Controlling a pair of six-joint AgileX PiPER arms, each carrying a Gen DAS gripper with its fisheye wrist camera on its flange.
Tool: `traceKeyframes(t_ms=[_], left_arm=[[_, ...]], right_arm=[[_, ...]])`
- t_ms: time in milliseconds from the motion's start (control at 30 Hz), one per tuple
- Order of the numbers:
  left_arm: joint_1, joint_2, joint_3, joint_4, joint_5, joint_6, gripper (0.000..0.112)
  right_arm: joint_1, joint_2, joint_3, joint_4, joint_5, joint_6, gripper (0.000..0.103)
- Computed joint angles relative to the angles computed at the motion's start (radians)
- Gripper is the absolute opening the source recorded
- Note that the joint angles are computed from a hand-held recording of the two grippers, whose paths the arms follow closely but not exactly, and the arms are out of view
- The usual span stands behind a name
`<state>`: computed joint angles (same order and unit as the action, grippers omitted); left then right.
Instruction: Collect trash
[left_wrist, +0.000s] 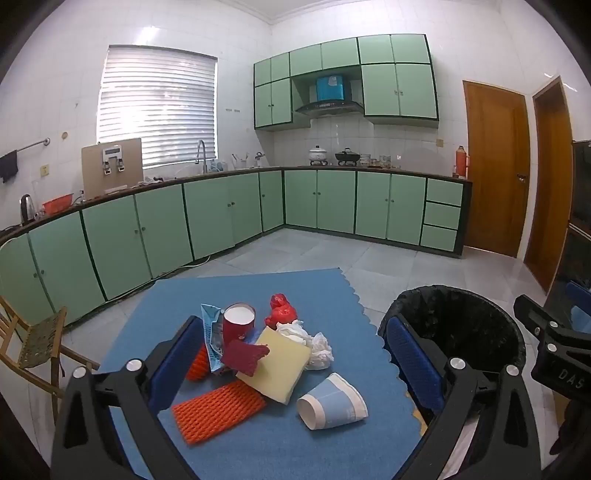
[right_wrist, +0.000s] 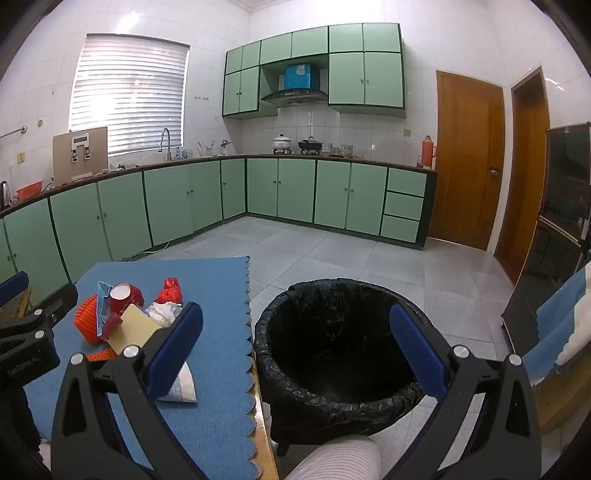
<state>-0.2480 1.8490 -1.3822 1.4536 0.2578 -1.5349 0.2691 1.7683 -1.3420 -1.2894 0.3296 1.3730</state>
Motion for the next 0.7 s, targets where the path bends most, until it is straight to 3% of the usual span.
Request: traceKeyframes(t_ms=[333,700], left_arm=[[0.018,0.002,-0.002,-0.023,-0.016,0.031,0.097],[-0.007,0.002,-0.019,-0.065,0.015,0.074,0.097]], right_arm=[[0.002,0.005,-0.001,-0.015,0.004,0.023,0.098],[-0.005,0.016,-0.004,-0.023,-0.008,0.037,0.098]])
